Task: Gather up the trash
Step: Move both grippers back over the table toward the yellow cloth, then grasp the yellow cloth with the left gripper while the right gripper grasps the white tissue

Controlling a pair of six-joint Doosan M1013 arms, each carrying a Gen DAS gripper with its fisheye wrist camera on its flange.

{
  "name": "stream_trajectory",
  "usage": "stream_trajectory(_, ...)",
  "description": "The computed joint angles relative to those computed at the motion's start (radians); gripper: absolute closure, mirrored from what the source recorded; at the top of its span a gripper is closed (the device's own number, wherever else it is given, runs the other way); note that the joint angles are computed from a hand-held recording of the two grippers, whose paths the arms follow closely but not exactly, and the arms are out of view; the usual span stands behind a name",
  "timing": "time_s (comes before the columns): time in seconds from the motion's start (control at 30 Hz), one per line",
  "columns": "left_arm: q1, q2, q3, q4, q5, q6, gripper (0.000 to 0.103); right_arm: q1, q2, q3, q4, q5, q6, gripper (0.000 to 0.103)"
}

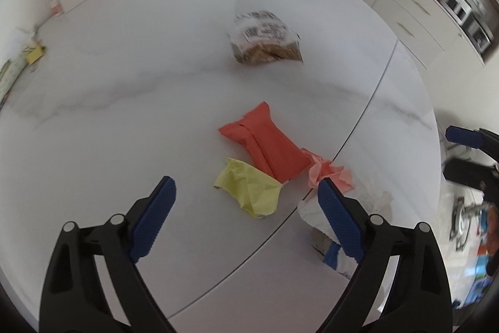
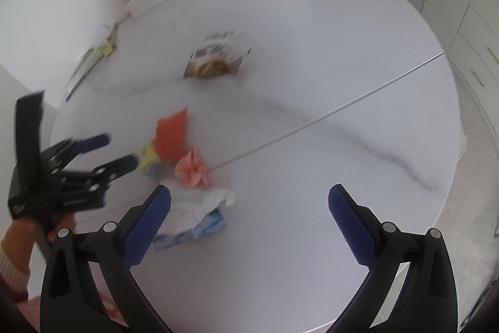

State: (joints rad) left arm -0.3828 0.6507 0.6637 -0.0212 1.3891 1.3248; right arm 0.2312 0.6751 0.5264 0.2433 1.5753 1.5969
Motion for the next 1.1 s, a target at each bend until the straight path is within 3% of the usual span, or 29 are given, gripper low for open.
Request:
stream_trajectory(0.13, 0.001, 0.001, 0.026, -0.023, -0.024, 0.070, 0.018, 0.009, -0.034, 0.062, 0.003, 0.012, -0.038, 0.003)
stream_trajectory(0.27, 0.009, 0.009, 0.029, -0.066, -0.027, 0.117, 0.028, 0.013, -0.060, 0.110, 0.041, 0.000, -0.053, 0.003)
stream_trajectory(0.4, 0.011, 0.012, 0.033, -0.077, -0.024, 0.163, 0.048, 0.017, -0.063, 0.124, 0.078, -0.013, -0.052, 0.003)
stream_trajectory(0.53, 0.015, 0.006, 0.052, -0.090, -0.041, 0.177, 0.053, 0.013, -0.053, 0.127, 0.141, -0.035, -0.035, 0.003)
stream_trajectory(0.8, 0.025, -0.024, 0.094, -0.104, -0.070, 0.157, 0.055, -0.004, 0.020, 0.065, 0.288, 0.031, 0.062, 0.045)
stream_trajectory(1.0, 0.031, -0.042, 0.103, -0.115, -0.088, 0.133, 0.055, 0.000, 0.052, 0.006, 0.282, 0.076, 0.047, 0.079)
stream_trajectory(1.1, 0.031, -0.043, 0.096, -0.106, -0.087, 0.124, 0.055, 0.000, 0.056, -0.005, 0.274, 0.081, 0.030, 0.091)
